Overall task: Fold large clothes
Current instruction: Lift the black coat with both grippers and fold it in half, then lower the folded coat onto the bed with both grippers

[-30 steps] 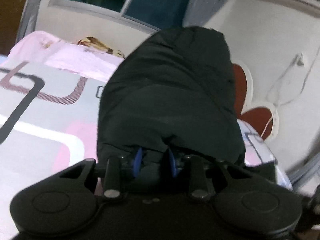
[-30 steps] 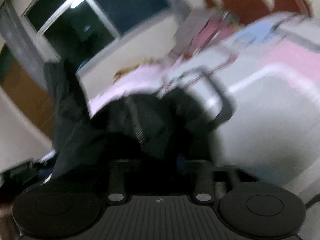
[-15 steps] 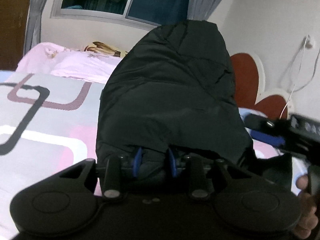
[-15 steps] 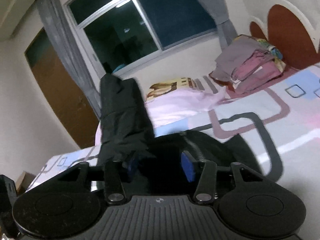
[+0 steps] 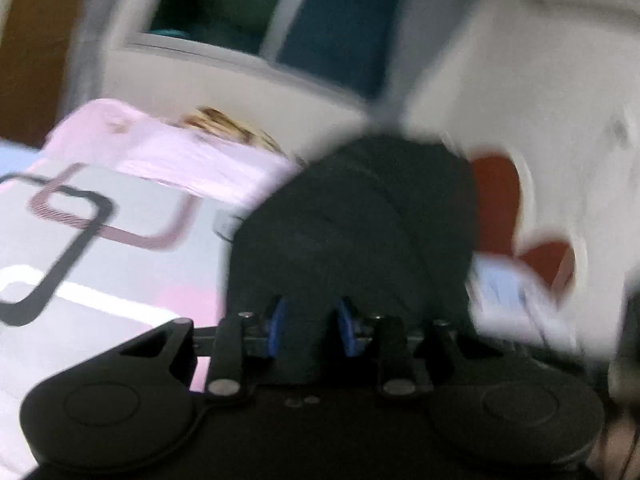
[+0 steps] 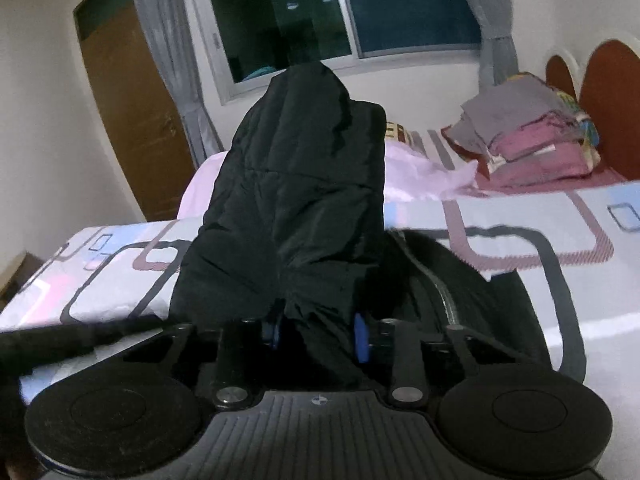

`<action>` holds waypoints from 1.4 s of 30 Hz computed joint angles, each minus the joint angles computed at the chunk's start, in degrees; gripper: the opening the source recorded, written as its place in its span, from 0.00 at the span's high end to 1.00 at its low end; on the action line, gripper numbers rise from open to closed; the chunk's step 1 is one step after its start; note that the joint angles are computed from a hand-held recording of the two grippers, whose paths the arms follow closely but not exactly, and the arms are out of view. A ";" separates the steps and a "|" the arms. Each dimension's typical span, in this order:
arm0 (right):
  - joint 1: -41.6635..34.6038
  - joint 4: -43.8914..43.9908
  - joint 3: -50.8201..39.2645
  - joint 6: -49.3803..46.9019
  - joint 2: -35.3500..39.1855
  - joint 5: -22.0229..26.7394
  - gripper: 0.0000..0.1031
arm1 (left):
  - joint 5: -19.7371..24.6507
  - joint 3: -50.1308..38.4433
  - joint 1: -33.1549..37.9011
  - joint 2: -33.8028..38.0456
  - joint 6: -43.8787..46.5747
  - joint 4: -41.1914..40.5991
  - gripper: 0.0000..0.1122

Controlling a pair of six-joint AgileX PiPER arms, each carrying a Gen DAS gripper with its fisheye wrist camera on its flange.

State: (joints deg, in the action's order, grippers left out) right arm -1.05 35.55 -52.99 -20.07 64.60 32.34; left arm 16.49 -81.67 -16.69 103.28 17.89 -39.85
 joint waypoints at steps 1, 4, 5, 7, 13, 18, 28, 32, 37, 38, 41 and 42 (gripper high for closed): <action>-0.30 0.53 0.53 -0.17 -0.37 -0.24 0.71 | 1.57 -3.17 1.11 2.71 -2.68 1.33 0.76; -0.45 -2.24 1.85 2.87 -2.29 -1.10 0.74 | 12.20 -15.59 3.78 12.11 -0.76 -3.34 0.78; -1.28 -2.54 2.63 3.01 -3.09 -0.91 0.74 | 13.81 -18.11 3.24 13.46 -1.12 -1.84 0.79; -6.64 3.74 4.89 -1.46 -4.04 1.70 0.75 | 15.78 -21.37 0.49 14.03 -0.32 3.79 0.79; -19.79 19.24 14.13 -16.62 -3.34 4.81 0.75 | 16.88 -28.95 -11.68 18.38 -16.73 30.42 0.79; -23.14 24.67 13.31 -21.65 0.93 7.26 0.74 | 17.05 -30.83 -14.55 20.88 -27.85 43.28 0.79; -15.13 6.92 0.32 -6.71 -2.71 1.99 0.74 | 21.40 -35.63 -13.08 22.10 -23.67 36.33 0.79; -7.84 0.81 0.34 2.82 1.82 -3.03 0.74 | 21.43 -35.58 -13.63 21.94 -25.79 37.97 0.79; -1.87 -14.89 2.13 17.93 3.64 -8.51 0.79 | 17.95 -30.92 -11.72 18.78 -22.10 32.20 0.76; -2.31 -14.61 1.61 17.19 3.61 -7.54 0.80 | 14.54 -27.37 -10.51 16.69 -23.93 32.25 0.76; -3.35 -14.51 -1.99 15.78 4.88 -3.76 0.81 | 14.99 -30.04 -6.61 17.93 -28.44 33.99 0.78; -2.83 -16.33 -2.47 17.36 4.40 -4.36 0.81 | 19.57 -35.52 -5.31 21.09 -25.35 30.24 0.79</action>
